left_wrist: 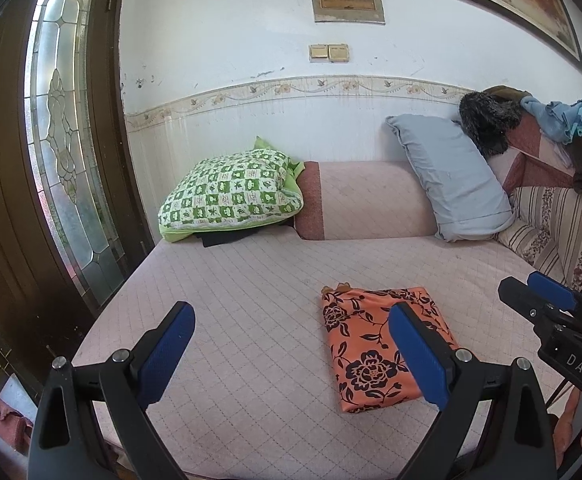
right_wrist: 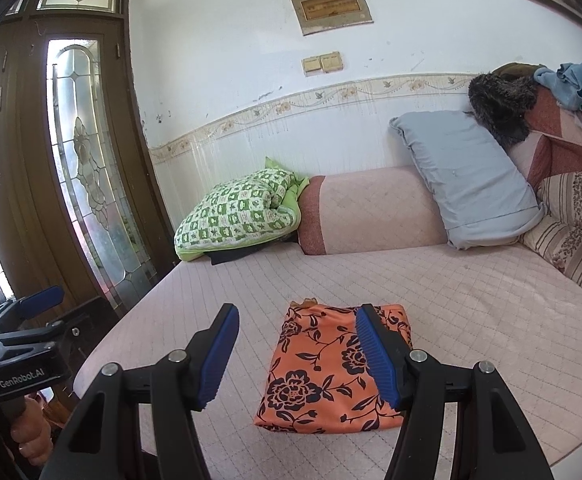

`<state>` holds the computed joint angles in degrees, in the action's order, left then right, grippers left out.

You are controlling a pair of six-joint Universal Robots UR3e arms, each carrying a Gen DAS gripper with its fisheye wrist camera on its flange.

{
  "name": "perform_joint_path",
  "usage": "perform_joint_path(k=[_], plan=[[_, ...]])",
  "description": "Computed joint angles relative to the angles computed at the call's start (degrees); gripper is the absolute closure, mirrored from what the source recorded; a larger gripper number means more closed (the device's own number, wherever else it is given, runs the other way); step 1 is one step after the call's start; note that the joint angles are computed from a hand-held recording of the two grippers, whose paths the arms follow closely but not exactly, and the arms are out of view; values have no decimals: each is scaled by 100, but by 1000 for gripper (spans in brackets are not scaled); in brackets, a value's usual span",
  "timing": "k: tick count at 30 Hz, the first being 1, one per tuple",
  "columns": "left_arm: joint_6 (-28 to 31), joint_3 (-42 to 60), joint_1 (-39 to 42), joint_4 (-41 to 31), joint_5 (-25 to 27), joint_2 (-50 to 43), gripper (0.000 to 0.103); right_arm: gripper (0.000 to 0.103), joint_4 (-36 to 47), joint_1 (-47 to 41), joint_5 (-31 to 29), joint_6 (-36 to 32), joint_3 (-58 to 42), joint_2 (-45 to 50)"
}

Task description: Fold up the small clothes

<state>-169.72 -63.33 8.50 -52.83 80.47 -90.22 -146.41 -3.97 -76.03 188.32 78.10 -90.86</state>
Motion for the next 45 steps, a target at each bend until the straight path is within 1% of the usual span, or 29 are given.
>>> perform_joint_path(k=[3,11,19,25,34,45], plan=[[-46,257,61,-150,7,9,6,38,95,21,-25,-30,-172,-44],[-174,1056,-34,-452,250,-251,6,37,173,-28,42,-70,-441,-116],[-191,1723,-195,-788,390,-676,6,36,276,-192,266,-89,-431,-93],[-259,2145,-223,-1031,445,-967,6,36,347,-273,319,-154,-349,-96],[-287,2408,-387,-1111,693,-1307,6,36,376,-593,534,-90,-194,-135],[-327,2817,-480,-1343,812,-1672,6,36,437,-461,356,-90,-385,66]])
